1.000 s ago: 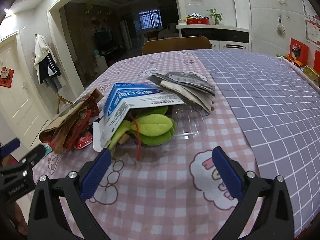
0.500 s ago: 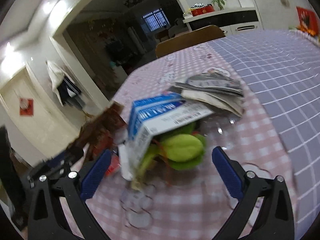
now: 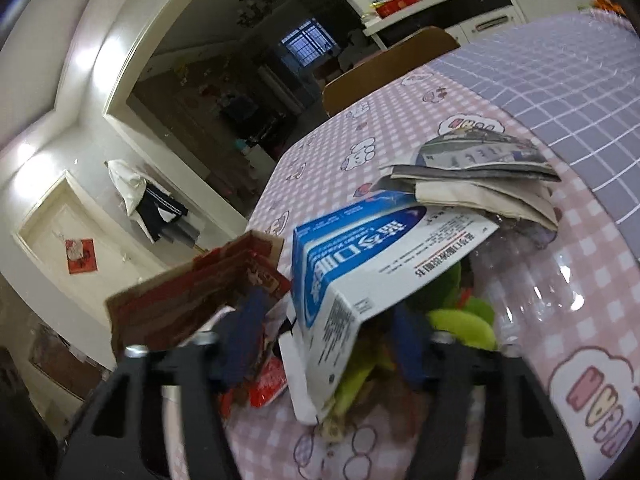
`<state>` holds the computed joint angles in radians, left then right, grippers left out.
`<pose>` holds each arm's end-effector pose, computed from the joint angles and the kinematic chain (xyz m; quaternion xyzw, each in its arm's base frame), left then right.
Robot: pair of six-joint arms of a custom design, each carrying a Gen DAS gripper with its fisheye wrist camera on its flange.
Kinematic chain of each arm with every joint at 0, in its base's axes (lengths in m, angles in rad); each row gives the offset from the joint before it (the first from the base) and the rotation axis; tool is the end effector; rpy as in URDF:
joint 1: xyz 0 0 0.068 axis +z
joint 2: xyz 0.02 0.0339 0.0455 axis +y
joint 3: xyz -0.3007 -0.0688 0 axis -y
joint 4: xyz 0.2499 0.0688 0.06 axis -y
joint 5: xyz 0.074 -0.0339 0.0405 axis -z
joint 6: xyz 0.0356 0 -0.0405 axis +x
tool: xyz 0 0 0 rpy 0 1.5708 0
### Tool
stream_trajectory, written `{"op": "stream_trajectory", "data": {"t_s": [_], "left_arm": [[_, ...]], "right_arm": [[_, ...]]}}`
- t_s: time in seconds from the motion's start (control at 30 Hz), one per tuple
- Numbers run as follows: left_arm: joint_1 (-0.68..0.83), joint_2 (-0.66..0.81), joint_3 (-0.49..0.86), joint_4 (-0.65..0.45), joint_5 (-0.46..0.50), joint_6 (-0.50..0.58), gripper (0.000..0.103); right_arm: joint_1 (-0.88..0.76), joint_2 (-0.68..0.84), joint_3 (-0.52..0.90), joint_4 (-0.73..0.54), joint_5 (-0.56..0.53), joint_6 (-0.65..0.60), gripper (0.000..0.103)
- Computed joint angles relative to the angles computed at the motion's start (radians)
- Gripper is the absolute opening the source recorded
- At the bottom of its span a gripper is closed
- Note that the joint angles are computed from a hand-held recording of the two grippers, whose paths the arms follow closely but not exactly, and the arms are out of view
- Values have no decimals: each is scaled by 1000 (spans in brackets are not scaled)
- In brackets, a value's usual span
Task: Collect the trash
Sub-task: 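Grasp the red snack bag with left gripper while right gripper grasps the white-blue box, then carry both items over the blue bucket and open both grippers to drop them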
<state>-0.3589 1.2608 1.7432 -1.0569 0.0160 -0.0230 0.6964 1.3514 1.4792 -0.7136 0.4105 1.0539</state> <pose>0.2000 -0.0756 0.5094 0.1506 0.8654 -0.0976 0.4678 0.2267 0.1710 0.4394 0.2482 0.8318 0.2402 0.4345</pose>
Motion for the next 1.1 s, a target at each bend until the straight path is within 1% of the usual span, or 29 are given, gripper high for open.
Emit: {"op": "stream_trajectory", "data": {"t_s": [0.03,0.07,0.13,0.2,0.3,0.43,0.53,0.6,0.67,0.77,0.83,0.9,0.93,1.0,1.07,1.1], "left_arm": [[10,-8,-4,5,12,-1,29],[18,-13,-2,9,25,-5,29],[52,-20,5,9,73,-6,29],[100,-37,8,14,134,-17,28],[148,-51,22,19,187,-35,28],[239,-76,26,18,271,-38,28],[347,-91,26,13,380,-38,27],[451,-99,27,7,481,-28,27],[519,-101,30,4,539,-22,27],[605,-111,31,16,621,-29,27],[656,-117,21,51,672,-50,27],[653,-116,7,82,674,-63,27],[643,-111,8,87,667,-68,27],[647,-111,12,91,665,-77,27],[670,-118,2,106,668,-88,27],[694,-118,9,97,664,-78,27]], "right_arm": [[-16,-2,-4,6,-12,0,20],[-23,3,3,4,-17,-6,14],[-11,-9,1,30,1,-29,8],[22,-2,35,19,49,-64,6],[90,19,108,2,138,-128,5],[173,69,230,-49,225,-196,5],[259,124,339,-107,370,-247,5],[324,176,430,-145,487,-292,5],[367,218,498,-157,555,-333,5],[407,280,586,-155,583,-384,5],[435,329,649,-160,622,-424,5],[451,363,697,-165,644,-450,5],[458,358,690,-168,637,-440,5],[447,374,732,-187,580,-426,5],[456,417,805,-235,577,-419,5],[452,430,819,-236,554,-424,5]]}}
